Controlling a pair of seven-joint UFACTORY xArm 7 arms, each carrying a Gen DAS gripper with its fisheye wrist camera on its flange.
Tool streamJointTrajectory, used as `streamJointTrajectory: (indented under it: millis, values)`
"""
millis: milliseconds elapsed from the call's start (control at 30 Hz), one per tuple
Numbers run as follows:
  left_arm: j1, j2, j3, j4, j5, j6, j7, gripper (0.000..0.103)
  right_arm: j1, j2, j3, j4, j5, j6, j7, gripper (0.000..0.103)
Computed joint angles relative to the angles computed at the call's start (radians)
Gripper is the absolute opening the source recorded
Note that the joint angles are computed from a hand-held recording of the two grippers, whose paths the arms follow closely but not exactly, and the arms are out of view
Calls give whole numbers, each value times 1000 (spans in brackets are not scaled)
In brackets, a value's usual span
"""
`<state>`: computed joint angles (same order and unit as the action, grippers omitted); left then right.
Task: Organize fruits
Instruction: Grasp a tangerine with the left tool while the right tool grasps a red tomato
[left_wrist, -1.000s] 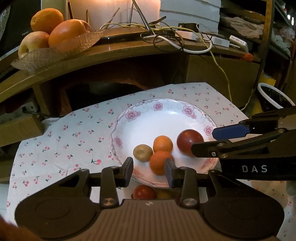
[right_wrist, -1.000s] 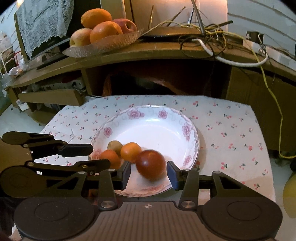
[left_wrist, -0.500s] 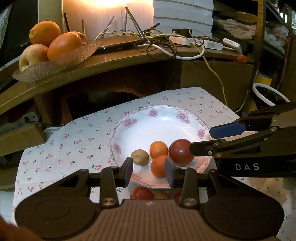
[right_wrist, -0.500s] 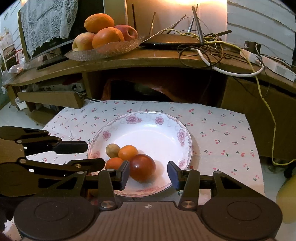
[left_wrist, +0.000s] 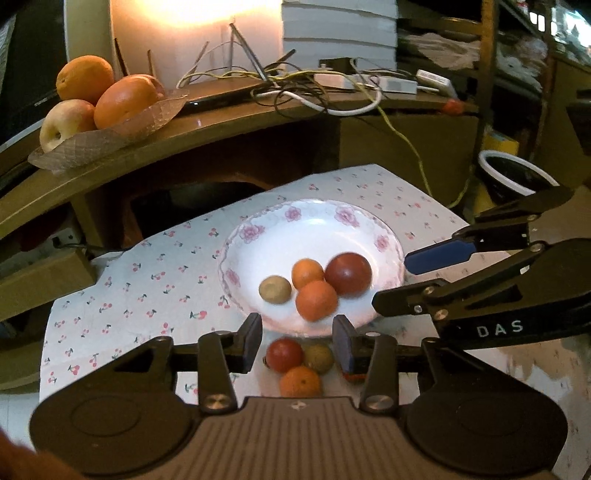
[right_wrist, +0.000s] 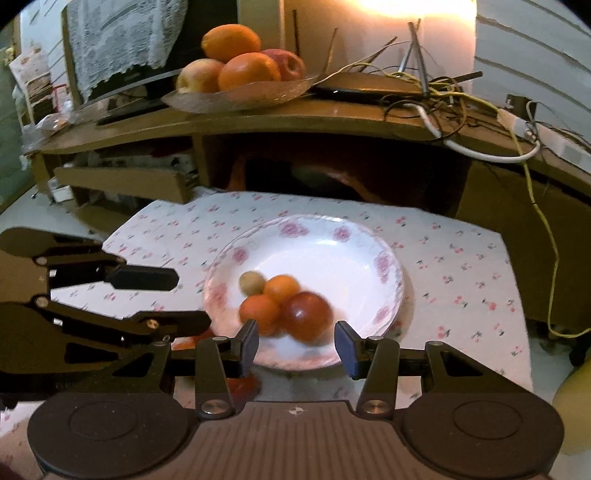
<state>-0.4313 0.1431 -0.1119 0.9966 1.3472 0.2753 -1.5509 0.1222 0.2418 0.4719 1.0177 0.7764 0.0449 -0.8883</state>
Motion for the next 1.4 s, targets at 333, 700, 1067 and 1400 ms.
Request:
streamJointTrajectory:
  millis: [333, 700, 1067, 1400]
  values:
    - [24, -33, -7, -94, -104, -71, 162, 46, 40, -34, -31, -27, 119, 127, -136, 47]
    - [12, -24, 15, -129, -169, -99, 213, 47, 119, 48, -105, 25, 37, 142, -51, 47]
    - [-20, 55, 48, -50, -102, -88, 133, 47, 105, 61, -107, 24, -120, 164, 108, 33]
    - [-52, 113, 84, 2, -62, -83, 48, 40, 82, 22, -122, -10, -135, 188, 128, 33]
